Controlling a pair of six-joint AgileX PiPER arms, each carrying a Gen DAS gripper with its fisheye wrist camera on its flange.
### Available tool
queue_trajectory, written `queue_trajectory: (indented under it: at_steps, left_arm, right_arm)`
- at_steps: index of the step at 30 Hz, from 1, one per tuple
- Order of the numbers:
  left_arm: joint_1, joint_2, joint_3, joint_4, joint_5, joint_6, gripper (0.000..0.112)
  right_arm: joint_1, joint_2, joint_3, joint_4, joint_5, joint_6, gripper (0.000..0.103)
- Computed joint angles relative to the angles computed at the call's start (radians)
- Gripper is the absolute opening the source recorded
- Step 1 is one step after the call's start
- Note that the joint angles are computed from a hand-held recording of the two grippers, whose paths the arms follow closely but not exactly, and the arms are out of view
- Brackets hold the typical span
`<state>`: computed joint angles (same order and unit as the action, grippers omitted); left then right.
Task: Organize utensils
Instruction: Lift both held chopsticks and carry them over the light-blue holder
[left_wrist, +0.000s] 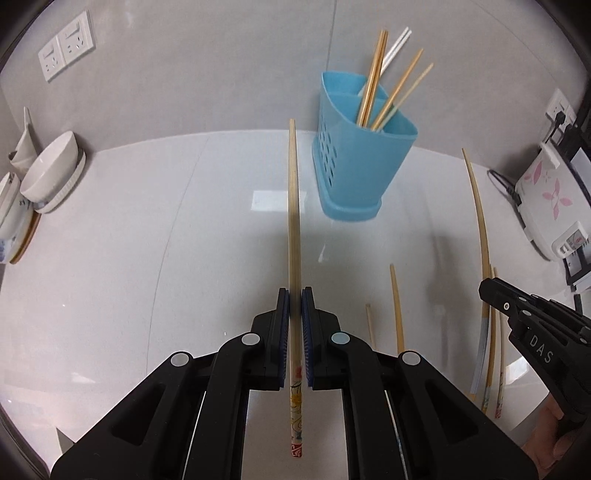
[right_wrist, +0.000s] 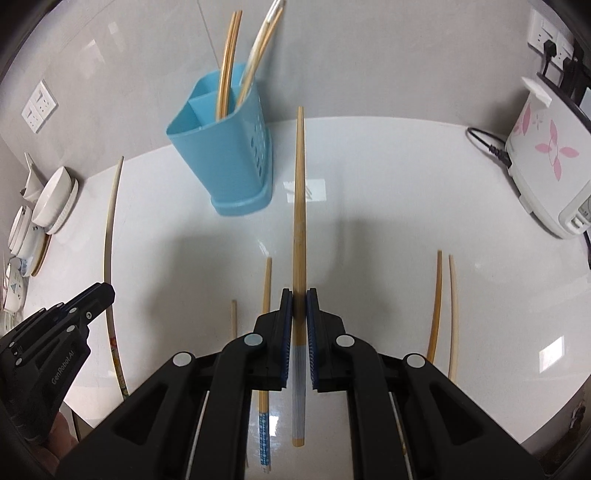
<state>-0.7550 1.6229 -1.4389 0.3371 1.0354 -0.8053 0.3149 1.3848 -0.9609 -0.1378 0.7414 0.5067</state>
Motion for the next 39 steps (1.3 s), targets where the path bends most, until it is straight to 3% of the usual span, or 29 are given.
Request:
queue_trajectory:
  at_steps: [17,28,39]
  left_arm:
    - [0.079,0.08,-0.231,0.029,-0.006,0.067,0.006]
    - [0.123,0.129,-0.345,0.004,-0.059,0.117,0.006]
    - [0.14,0.2,-0.48,-0.001,-0.118,0.159,0.006]
  right_arm:
    - [-0.06,0.044,-0.166,0.04,-0.06,-0.078,0.007]
    - [-0.104,0.111,-0.297,0.065,-0.052,-0.131,0.007]
    - [-0.161,0.139,-0.344,0.228,-0.161,-0.309,0.007]
